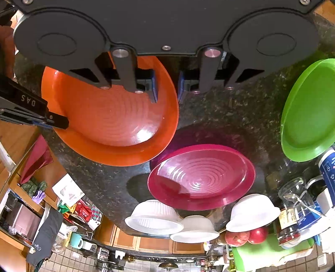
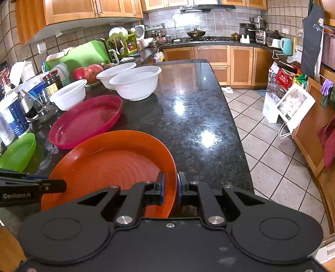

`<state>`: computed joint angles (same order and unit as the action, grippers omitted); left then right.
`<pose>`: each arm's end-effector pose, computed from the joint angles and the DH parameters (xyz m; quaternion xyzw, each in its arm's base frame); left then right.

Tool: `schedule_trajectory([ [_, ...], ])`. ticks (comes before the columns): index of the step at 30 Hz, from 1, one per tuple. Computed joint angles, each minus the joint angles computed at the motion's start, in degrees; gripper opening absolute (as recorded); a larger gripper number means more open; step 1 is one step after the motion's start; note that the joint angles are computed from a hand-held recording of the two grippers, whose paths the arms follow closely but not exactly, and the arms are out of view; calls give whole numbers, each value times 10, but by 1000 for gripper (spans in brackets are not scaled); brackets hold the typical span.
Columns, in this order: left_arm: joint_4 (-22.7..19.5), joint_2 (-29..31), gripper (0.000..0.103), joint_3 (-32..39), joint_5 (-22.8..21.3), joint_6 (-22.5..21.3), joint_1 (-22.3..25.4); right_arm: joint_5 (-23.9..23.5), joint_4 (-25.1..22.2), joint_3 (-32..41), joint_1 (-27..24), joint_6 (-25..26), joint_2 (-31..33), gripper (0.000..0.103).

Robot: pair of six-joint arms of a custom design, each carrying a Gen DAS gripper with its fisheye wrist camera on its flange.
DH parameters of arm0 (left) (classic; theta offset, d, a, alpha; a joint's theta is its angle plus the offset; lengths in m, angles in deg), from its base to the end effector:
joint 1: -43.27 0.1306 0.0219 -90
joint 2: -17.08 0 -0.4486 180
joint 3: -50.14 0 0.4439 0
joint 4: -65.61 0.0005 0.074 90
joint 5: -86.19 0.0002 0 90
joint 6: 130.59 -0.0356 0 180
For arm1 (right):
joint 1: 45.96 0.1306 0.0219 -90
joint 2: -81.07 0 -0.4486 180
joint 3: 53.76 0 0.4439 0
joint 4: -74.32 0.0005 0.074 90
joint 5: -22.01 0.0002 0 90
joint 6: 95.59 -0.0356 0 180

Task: Organize plates and bowls
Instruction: 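Lift the orange plate with both grippers and carry it over the green plate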

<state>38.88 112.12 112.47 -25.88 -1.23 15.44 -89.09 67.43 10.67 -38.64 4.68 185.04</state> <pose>0.4385 -0.2169 0.2454 -0.1453 0.9370 0.0107 0.3176 0.5403 0.0818 0.2055 -0.2067 0.8918 0.1606 0.3691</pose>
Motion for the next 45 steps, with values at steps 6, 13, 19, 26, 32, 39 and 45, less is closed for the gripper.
schedule_trajectory([
  [6, 1, -12, 24, -12, -7, 7, -3, -3, 8, -16, 2, 4, -14, 14],
  [13, 5, -33, 24, -29, -33, 6, -12, 1, 25, -36, 10, 4, -31, 14],
  [19, 10, -58, 24, -47, -36, -1, -4, 9, 37, -50, 26, -6, -49, 14],
  [26, 14, -100, 24, -79, -49, -11, 10, 20, 49, -68, 58, -22, -75, 14],
  [32, 10, -142, 24, -107, -54, -19, 29, 32, 52, -71, 94, -39, -88, 14],
  [39, -6, -198, 24, -143, -57, -31, 63, 48, 52, -69, 149, -59, -94, 14],
  [45, -12, -240, 24, -169, -50, -54, 104, 71, 50, -56, 201, -79, -89, 14],
])
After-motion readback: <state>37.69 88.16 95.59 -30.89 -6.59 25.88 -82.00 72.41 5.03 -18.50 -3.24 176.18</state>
